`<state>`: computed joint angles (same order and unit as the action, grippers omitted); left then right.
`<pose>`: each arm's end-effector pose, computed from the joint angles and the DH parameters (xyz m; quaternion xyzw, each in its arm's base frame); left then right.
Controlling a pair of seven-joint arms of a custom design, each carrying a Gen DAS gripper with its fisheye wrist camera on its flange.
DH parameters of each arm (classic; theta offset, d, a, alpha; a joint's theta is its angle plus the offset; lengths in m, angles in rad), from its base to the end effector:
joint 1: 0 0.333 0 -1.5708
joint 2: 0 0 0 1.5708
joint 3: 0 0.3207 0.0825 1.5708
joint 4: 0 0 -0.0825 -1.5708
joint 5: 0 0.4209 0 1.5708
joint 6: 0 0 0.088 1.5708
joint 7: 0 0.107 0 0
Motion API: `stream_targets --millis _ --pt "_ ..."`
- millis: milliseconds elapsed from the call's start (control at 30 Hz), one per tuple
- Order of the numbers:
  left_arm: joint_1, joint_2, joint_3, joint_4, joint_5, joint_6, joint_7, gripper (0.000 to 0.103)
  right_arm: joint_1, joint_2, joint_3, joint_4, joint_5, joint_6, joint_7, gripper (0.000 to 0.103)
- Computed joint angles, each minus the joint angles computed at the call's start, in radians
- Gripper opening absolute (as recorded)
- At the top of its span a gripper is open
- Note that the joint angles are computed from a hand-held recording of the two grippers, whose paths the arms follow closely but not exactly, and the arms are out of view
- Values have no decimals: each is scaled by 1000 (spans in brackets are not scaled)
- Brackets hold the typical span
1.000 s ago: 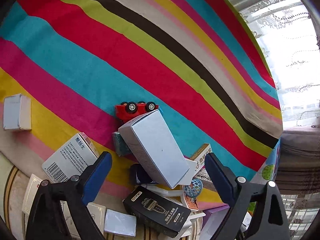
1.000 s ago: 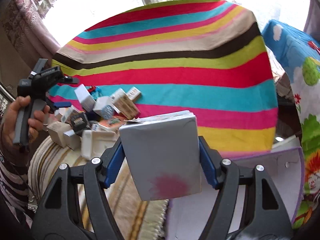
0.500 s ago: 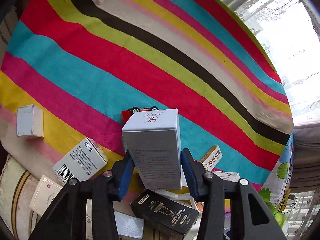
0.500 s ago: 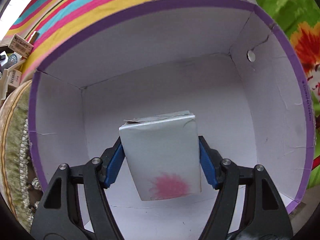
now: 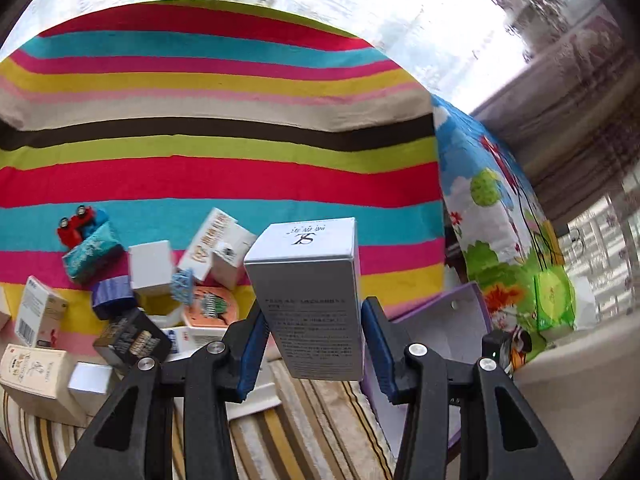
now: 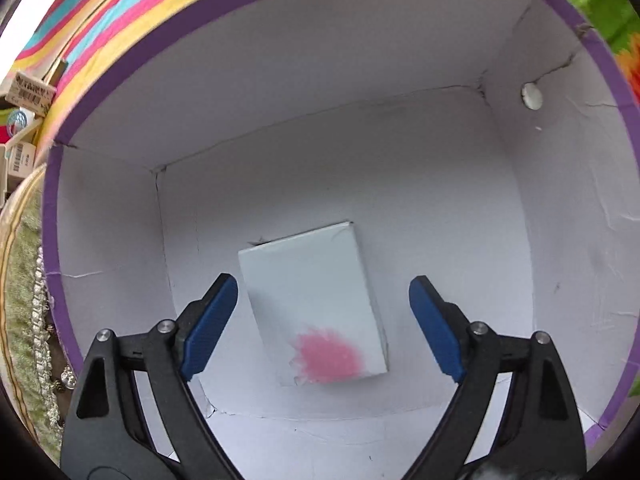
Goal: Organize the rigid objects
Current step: 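Carry the pink-print box into the storage box while the left grasps a white text box, then lower the white text box into the storage box and open the left gripper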
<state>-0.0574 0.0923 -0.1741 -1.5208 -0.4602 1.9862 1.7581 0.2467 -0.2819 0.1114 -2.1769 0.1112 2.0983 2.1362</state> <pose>0.6339 -0.1722 0.6496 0.5648 -0.7717 0.2895 0.0409 0.4872 0.1918 0.5202 -0.6080 0.7867 0.0011 0.1068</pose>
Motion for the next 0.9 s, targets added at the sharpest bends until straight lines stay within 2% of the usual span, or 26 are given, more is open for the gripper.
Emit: stream_targets --millis 100,167,300,367,500,600,767,833,900 --pt "-39 -1 -34 -11 21 -46 94 47 -26 -127 11 -80 -43 36 68 90" --pt "-71 20 -55 -2 52 -88 151 47 -56 -216 41 -128 -100 40 144 90" --pt "-147 59 -94 0 164 -136 227 47 -74 -341 85 -183 -135 13 239 91" --pt "-190 101 -112 25 244 -161 246 47 -75 -380 111 -197 -164 -31 253 91" --pt "-270 162 -134 42 409 -144 307 47 -55 -415 116 -216 -167 -43 241 91" --pt "-314 190 -135 35 515 -97 313 47 -42 -435 124 -232 -164 -30 224 91" --pt "-351 206 -140 6 614 -65 368 47 -27 -463 134 -261 -131 3 241 91" --pt "-363 201 -136 -18 660 -32 374 47 -27 -431 163 -247 -127 21 272 91" --pt "-366 207 -139 -18 666 -36 391 47 -20 -427 156 -251 -127 34 273 91"
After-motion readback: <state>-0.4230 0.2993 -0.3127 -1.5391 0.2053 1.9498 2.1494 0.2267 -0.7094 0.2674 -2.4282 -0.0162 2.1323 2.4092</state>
